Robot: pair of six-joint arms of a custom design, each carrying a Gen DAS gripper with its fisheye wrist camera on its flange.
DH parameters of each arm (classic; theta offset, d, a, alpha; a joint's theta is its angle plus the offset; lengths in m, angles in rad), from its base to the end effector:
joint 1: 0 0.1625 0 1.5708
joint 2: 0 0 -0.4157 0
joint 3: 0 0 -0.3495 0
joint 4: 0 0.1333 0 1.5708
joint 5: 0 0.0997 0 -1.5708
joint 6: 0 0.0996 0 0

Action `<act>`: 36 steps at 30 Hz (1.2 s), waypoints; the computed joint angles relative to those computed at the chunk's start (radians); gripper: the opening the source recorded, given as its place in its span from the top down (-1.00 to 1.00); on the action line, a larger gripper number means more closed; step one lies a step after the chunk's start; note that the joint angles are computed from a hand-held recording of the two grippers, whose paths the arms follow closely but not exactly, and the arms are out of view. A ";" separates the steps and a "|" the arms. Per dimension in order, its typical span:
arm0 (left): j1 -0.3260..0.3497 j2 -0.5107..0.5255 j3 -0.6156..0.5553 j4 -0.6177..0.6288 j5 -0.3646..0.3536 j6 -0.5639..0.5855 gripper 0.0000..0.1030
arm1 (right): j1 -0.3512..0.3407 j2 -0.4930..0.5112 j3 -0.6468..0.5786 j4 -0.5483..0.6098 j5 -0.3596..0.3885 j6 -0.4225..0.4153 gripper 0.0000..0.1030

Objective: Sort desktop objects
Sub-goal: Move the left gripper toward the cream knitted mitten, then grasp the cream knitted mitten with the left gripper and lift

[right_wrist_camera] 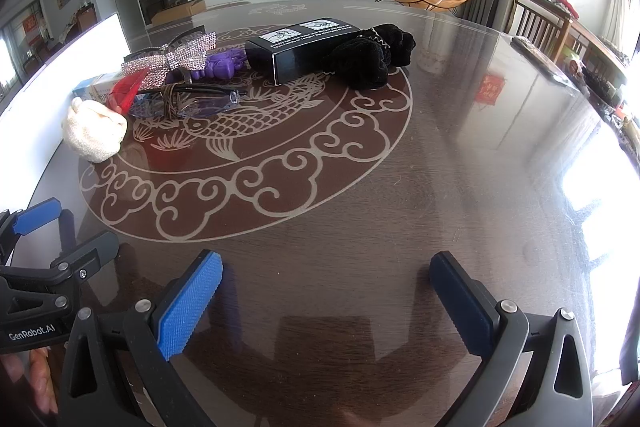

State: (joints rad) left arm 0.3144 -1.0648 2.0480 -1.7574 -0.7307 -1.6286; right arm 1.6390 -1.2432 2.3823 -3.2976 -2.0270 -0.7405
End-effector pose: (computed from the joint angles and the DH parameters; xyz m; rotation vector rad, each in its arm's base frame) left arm -0.3328 -0.3264 0.1175 -0.0007 2.1670 -0.8287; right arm 0.1173 -0.4055 0.2195 0.8149 -2.3468 0.5182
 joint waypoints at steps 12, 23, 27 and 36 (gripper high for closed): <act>-0.013 -0.077 0.023 0.023 0.026 -0.071 -1.00 | -0.002 0.003 0.004 -0.013 -0.001 -0.003 -1.00; 0.144 -0.169 -0.030 0.058 0.082 -0.146 -1.00 | -0.003 0.001 0.005 -0.011 0.001 -0.005 -1.00; 0.029 -0.186 0.072 0.057 0.034 -0.193 -1.00 | -0.004 0.000 0.004 -0.008 0.002 -0.005 -1.00; 0.005 -0.168 0.049 0.082 0.111 -0.129 -1.00 | -0.004 0.001 0.004 -0.008 0.002 -0.005 -1.00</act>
State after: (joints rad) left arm 0.3191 -1.2327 2.0968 -1.6758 -0.6195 -1.7575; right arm 1.6353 -1.2426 2.3859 -3.3057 -2.0249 -0.7459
